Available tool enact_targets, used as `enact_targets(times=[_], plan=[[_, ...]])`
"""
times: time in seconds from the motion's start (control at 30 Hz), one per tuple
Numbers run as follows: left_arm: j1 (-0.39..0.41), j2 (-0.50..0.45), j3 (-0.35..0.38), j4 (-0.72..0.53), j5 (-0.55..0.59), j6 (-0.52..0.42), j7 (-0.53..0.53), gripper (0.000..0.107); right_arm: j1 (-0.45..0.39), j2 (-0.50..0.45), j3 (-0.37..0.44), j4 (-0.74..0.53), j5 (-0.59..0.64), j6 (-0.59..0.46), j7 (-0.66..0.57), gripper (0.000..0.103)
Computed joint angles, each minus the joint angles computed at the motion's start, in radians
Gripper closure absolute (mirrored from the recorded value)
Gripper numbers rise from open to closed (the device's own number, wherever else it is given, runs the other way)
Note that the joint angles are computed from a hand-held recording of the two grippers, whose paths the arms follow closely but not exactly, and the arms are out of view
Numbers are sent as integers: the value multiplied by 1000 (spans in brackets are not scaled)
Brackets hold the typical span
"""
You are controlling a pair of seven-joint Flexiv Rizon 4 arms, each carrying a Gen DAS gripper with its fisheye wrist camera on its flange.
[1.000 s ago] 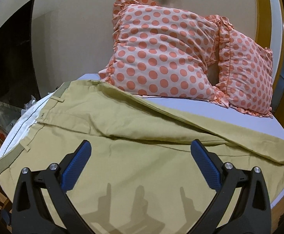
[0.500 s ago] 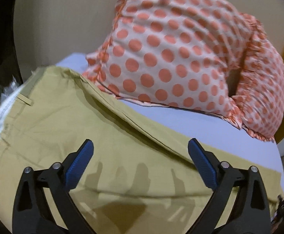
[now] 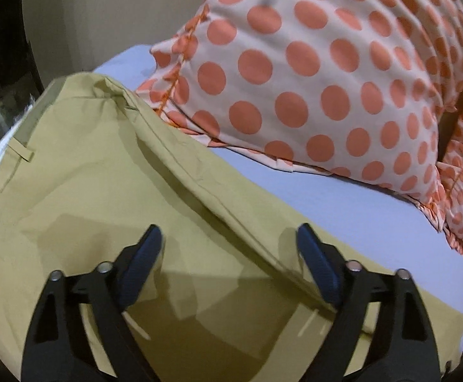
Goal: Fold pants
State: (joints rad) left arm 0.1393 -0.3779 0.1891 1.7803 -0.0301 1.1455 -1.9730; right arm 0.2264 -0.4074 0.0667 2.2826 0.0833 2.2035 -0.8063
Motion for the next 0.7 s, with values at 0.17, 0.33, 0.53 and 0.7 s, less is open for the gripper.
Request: enact_targets(times=[0.17, 0.33, 0.53, 0.7], plan=[[-25, -35, 23, -55, 35, -40, -54, 83, -30, -9, 20, 5, -35, 23, 13, 101], [9, 21, -30, 50, -57, 82, 2, 102, -64, -19, 38, 16, -80, 60, 44, 101], [-19, 166, -15, 208, -18, 206, 31, 104, -74, -15, 32, 32, -90, 95, 56, 101], [-38, 331, -12, 396, 35, 327, 20, 104, -64, 7, 11, 50, -52, 114, 38, 101]])
